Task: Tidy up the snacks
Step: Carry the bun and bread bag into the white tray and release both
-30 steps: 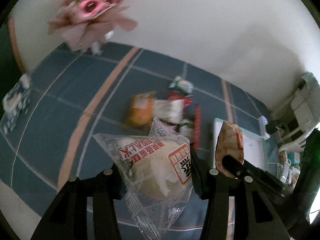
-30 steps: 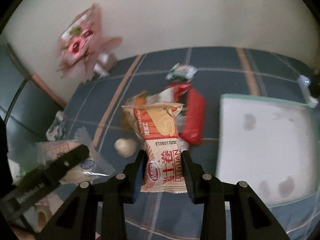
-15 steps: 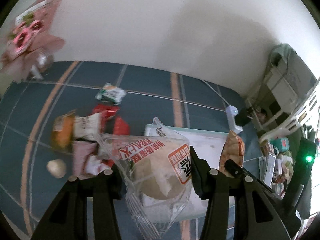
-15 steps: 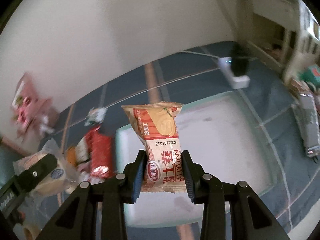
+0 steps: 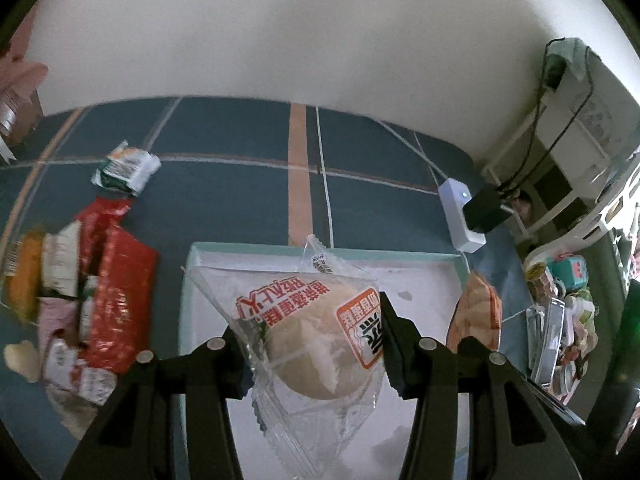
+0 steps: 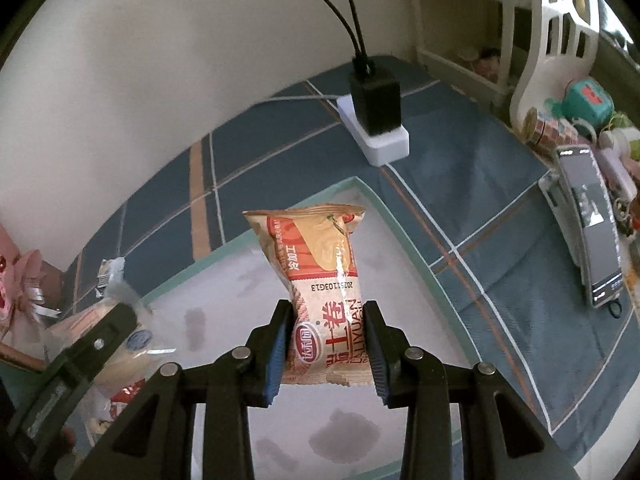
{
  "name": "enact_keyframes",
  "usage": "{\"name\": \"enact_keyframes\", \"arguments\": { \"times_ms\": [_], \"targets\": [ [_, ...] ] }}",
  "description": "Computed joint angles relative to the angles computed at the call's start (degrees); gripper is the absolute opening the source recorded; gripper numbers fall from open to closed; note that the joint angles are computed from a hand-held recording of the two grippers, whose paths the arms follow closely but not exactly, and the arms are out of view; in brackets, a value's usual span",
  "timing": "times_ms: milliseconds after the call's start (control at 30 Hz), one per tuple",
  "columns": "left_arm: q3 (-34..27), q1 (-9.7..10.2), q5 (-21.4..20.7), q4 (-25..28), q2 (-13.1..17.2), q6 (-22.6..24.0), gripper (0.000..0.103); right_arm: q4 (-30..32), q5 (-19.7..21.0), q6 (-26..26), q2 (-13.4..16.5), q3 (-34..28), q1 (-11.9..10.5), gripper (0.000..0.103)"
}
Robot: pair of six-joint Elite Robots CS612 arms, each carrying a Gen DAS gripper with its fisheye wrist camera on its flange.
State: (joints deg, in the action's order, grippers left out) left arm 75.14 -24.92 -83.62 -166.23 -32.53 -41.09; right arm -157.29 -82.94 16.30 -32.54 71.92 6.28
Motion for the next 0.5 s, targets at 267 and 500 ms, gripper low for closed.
{"name": "enact_keyframes", "arguments": {
  "times_ms": [267,500],
  "targets": [
    [-1.9,0.8,-2.7,-0.2,2.1,-1.0,0.052,2.5,-1.1,-0.5,1.6,-1.8,0.3,0.038],
    [-2.6,1.26,-5.0,-0.4,2.8,-1.8,0.059,2.9,-2.1,-0.1,1.9,-2.1,0.3,0.039]
  ]
}}
